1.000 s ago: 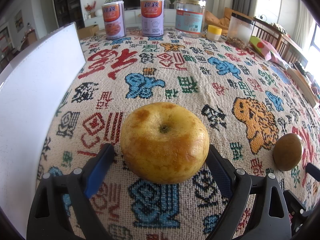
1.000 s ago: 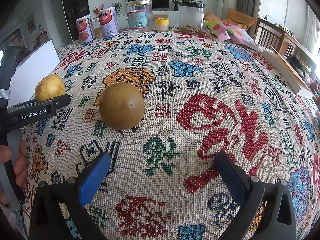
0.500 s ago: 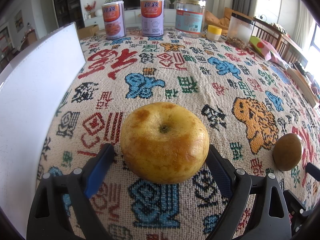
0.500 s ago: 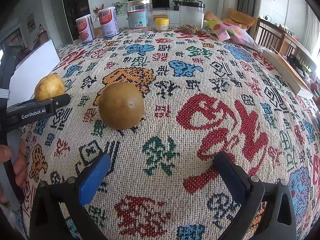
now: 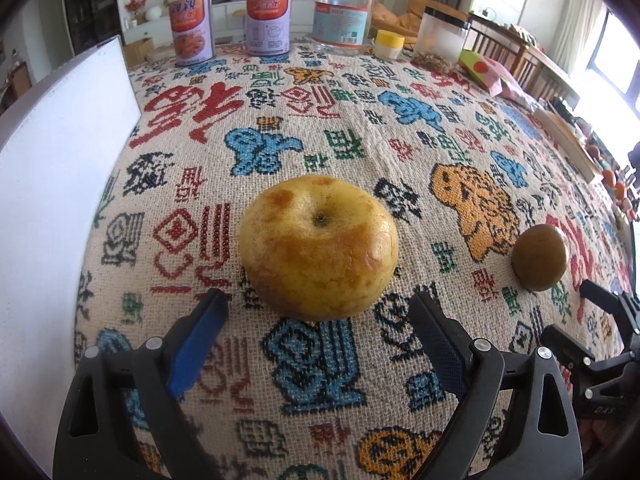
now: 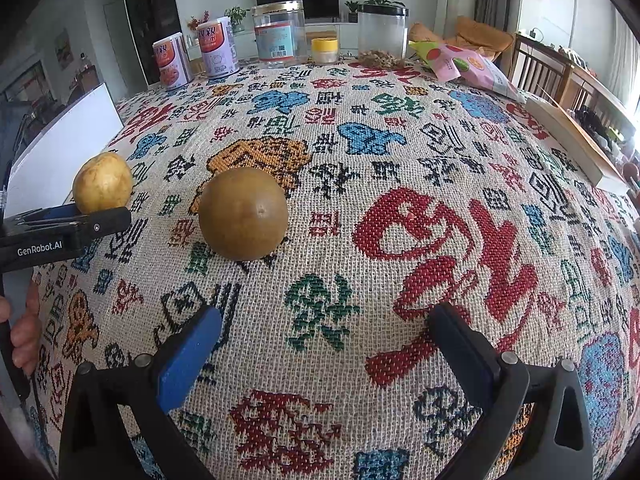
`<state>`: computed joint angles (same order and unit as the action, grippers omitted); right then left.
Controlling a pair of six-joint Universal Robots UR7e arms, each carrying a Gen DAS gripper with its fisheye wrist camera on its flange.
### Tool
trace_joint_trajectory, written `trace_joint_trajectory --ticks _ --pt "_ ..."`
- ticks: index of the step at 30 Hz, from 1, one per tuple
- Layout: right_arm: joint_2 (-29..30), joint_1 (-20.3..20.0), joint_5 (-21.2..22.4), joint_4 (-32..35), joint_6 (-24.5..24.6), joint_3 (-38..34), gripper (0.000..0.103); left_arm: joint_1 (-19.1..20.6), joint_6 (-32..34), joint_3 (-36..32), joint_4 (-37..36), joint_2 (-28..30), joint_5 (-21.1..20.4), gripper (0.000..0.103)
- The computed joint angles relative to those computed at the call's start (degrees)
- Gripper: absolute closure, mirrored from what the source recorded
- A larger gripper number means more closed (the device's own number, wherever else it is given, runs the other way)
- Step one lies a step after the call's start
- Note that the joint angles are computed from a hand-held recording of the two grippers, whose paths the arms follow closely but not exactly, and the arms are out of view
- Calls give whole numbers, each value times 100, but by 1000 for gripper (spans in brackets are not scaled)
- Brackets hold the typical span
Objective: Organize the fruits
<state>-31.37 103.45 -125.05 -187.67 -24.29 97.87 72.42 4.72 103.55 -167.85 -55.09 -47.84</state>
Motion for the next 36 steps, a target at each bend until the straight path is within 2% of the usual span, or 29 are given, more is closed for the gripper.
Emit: trace_joint_trajectory --ticks 5,8,10,12,13,17,19,21,23,24,25,26,27,28,29,31,33,34,36 --pt "-6 -9 37 -16 9 12 0 58 272 347 -380 -248 -320 10" --pt "-40 -31 127 -26 40 42 0 79 374 226 -671 -152 -491 10" --pt "-56 -43 166 -31 50 57 0 54 481 38 -898 31 -392 10" --pt "-73 -52 206 -36 66 74 0 37 510 -214 -784 224 -130 17" --pt "-89 -61 241 -38 76 89 0 66 447 -261 -625 212 -249 30" --pt "-303 -169 684 86 342 228 0 -39 238 98 -799 32 -48 31" --pt "-456 -207 1053 487 865 197 1 -87 -46 465 -785 -263 -179 31" --pt "-433 -152 1365 708 965 19 3 -184 -319 794 -650 -579 -217 31" --pt "-155 36 1022 927 781 -427 4 -277 -610 1060 -460 -917 -357 31" --pt "-8 94 916 1164 745 -680 8 -334 -736 1182 -365 -1086 -410 31" --pt "128 130 848 1447 720 -922 13 -397 -853 1303 -256 -1265 -461 31" --pt "273 170 700 1772 713 -1167 33 -455 -960 1421 -150 -1452 -550 31" --pt "453 208 376 1907 673 -1359 48 -516 -1082 1549 -6 -1682 -663 31" --pt "564 298 46 1802 484 -1456 54 -578 -1235 1671 177 -1934 -791 31" --pt "574 335 -59 1891 534 -1476 55 -633 -1410 1801 393 -2252 -994 31" --pt "343 359 289 2021 929 -1196 55 -743 -1759 1985 963 -2960 -1440 31" --pt "89 482 699 2084 996 -843 55 -877 -2010 2054 1507 -3700 -1776 31" --pt "-21 584 887 2212 991 -721 55 -943 -2093 2012 1744 -3995 -1801 31" --pt "-172 819 1324 2527 991 -622 55 -1077 -2198 1846 2113 -4488 -1547 31"
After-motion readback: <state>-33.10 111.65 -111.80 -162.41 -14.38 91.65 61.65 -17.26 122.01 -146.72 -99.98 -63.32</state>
